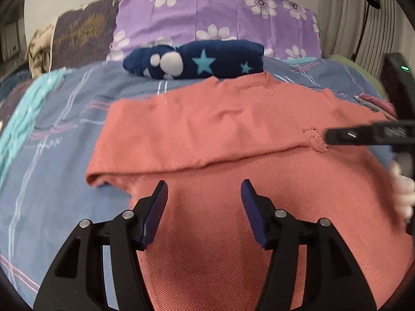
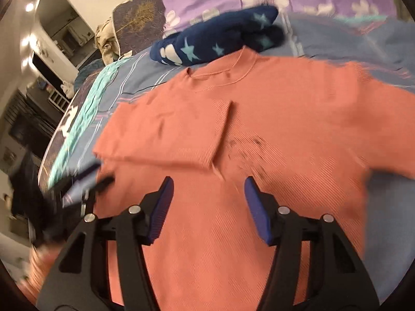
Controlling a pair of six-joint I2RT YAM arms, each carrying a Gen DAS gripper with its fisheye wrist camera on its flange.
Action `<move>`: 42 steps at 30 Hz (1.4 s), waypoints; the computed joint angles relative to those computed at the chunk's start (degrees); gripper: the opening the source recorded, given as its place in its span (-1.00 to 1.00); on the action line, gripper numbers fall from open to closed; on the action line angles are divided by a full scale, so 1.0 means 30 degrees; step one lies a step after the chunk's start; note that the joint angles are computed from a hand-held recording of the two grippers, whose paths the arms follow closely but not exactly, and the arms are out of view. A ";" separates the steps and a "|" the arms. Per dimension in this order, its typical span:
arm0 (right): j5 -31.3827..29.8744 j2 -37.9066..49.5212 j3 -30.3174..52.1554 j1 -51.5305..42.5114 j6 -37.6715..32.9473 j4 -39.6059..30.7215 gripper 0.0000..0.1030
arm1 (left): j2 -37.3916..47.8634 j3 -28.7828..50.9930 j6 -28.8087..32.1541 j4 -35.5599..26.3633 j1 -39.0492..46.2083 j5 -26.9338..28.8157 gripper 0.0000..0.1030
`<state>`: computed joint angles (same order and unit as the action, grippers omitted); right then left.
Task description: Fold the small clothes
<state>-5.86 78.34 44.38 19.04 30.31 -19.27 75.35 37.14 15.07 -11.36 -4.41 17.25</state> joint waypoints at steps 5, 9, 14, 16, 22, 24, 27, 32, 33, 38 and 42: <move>0.0069 0.4656 0.2537 -0.0161 0.0711 0.2015 0.32 | 0.2088 0.0941 -0.0408 -0.0152 -0.0023 0.0537 -0.52; 0.0758 0.5247 0.3986 0.0572 0.0032 0.1130 -0.94 | 0.3043 0.1336 -0.1561 0.0427 -0.0009 -0.0078 -0.60; 0.4633 0.0308 0.2845 0.0953 -0.1209 -0.0338 -0.94 | 0.3005 0.1369 -0.2505 0.0791 0.0337 -0.1227 -0.60; 0.5332 -0.0739 0.2739 -0.0043 -0.1605 -0.1520 -0.94 | 0.2984 0.1391 -0.2566 0.0735 0.0475 -0.1193 -0.60; 0.2688 -0.0238 0.1137 -0.3685 -0.2000 -0.1761 -0.72 | 0.2777 0.1269 -0.2290 0.0703 0.0419 -0.1371 -0.60; 0.3010 -0.0477 0.0243 -0.3718 -0.1847 -0.1188 -0.54 | 0.2568 0.1281 -0.2096 0.0428 0.0644 -0.1244 -0.60; 0.2584 -0.1717 -0.0738 -0.4087 -0.1954 -0.1075 -0.46 | 0.1694 0.0970 -0.1425 -0.0110 0.1127 -0.0943 -0.59; 0.1620 -0.2403 -0.1194 -0.3652 -0.2733 -0.1644 -0.20 | 0.0850 0.0772 -0.0827 -0.0057 0.2091 -0.0565 -0.59; 0.1428 -0.1923 -0.1126 -0.3475 -0.2738 -0.1610 -0.10 | 0.1129 0.0873 -0.0903 0.0201 0.2007 -0.1020 -0.58; 0.3821 -0.0893 -0.0798 -0.2087 -0.1932 -0.1385 -0.89 | 0.3475 0.1622 -0.1212 0.1171 0.1479 -0.3039 -0.50; 0.6735 -0.2028 -0.0354 -0.1346 -0.2188 -0.3038 -0.97 | 0.2871 0.1135 -0.0777 0.1584 0.1380 -0.4359 -0.48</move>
<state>14.34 72.26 43.32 15.01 23.74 -28.38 83.96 40.55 12.74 -6.61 -0.27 4.17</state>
